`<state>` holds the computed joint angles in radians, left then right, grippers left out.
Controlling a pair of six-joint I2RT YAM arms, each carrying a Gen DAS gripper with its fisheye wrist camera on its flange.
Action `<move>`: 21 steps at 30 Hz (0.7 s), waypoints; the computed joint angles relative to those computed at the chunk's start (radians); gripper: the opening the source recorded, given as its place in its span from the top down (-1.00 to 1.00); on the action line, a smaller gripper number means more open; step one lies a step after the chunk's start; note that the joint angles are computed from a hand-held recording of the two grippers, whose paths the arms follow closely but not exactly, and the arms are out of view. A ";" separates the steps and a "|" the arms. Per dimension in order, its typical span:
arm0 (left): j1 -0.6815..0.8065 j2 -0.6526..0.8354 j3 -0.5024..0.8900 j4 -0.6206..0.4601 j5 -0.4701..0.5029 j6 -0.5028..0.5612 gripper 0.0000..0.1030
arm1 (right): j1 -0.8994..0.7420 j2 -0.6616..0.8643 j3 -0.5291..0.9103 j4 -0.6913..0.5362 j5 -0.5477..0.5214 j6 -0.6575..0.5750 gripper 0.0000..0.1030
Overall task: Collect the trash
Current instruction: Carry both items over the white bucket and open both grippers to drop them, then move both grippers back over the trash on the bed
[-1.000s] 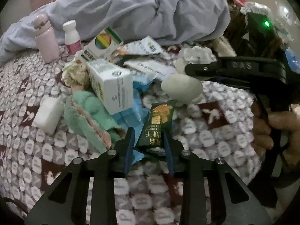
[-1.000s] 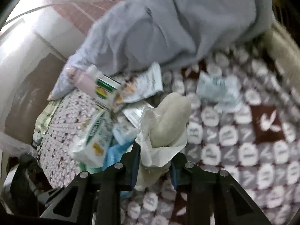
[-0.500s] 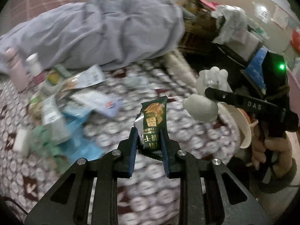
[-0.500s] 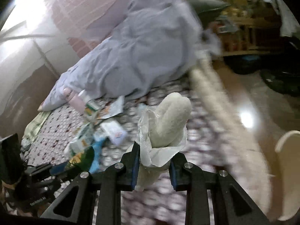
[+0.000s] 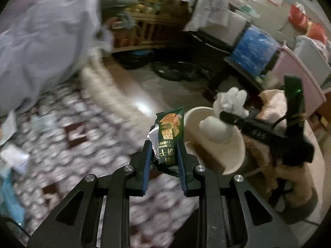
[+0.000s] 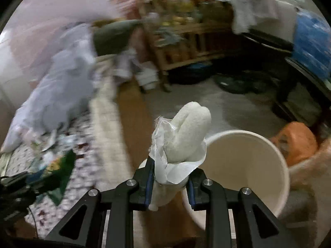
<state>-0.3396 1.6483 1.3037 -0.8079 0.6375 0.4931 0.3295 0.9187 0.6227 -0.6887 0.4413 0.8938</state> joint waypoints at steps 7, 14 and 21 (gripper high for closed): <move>-0.242 0.077 0.052 0.091 -0.018 -0.193 0.56 | -0.339 -0.115 -0.133 -0.008 -0.124 -0.175 0.50; -0.343 0.185 0.130 0.134 -0.016 -0.314 -0.04 | -0.561 -0.186 -0.205 0.042 -0.254 -0.288 0.09; -0.304 0.147 0.085 0.148 -0.077 -0.290 -0.04 | -0.607 -0.157 -0.228 0.062 -0.301 -0.308 0.08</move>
<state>-0.6433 1.7949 1.3884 -0.6598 0.5605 0.2033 -0.2778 0.7618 0.3942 -0.6269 0.1401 0.5859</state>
